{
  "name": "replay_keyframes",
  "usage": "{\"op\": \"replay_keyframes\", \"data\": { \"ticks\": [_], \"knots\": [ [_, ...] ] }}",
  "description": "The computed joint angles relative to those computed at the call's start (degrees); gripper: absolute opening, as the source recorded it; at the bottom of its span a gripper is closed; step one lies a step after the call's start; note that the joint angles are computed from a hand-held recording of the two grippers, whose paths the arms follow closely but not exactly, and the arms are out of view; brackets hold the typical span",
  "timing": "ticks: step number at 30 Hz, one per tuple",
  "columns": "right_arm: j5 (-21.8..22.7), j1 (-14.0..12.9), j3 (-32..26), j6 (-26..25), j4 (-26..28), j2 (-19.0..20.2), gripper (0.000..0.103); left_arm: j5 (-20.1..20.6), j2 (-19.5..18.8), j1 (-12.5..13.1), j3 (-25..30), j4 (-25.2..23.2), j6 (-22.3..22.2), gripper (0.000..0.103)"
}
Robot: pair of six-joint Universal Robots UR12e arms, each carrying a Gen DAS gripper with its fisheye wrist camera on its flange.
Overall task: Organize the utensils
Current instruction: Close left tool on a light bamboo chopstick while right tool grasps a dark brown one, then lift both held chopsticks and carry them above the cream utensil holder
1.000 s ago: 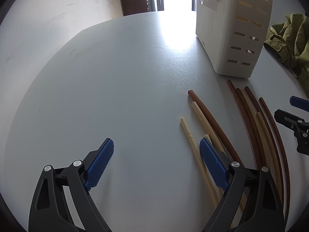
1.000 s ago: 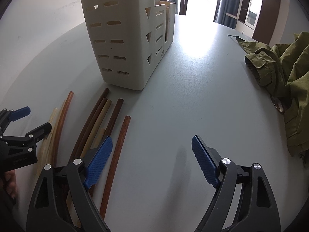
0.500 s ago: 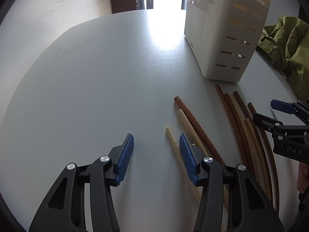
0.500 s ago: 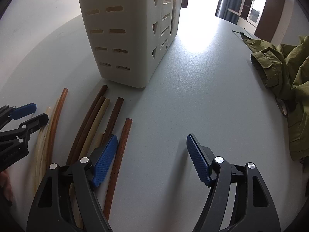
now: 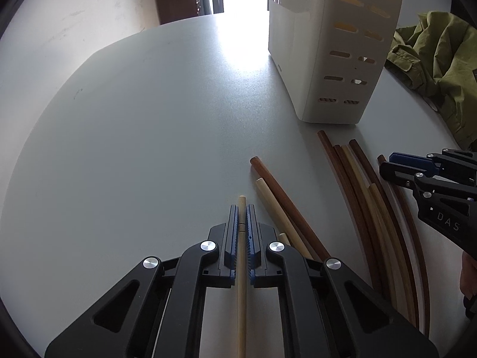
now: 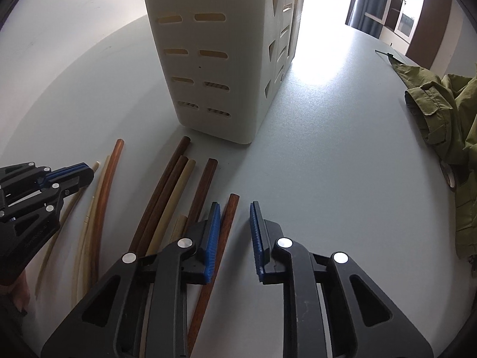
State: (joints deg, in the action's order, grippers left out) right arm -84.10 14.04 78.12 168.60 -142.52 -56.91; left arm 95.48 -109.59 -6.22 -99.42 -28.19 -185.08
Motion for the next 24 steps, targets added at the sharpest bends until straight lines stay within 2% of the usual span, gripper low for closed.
{"op": "replay_keyframes", "data": {
  "ticks": [11,18,24],
  "knots": [
    [3.4,-0.2,-0.3,-0.7,1.2,-0.2,0.008,-0.6,1.5,0.6,-0.9,1.9,0.5,0.004],
    [5.7,-0.3,0.1,-0.4,-1.1,-1.4,0.007,-1.8,1.8,0.7,0.1,4.2,1.2,0.004],
    [7.2,-0.5,1.0,-0.2,-5.6,-2.9,0.008,-2.2,1.9,0.5,1.4,6.1,1.6,0.004]
  ]
}}
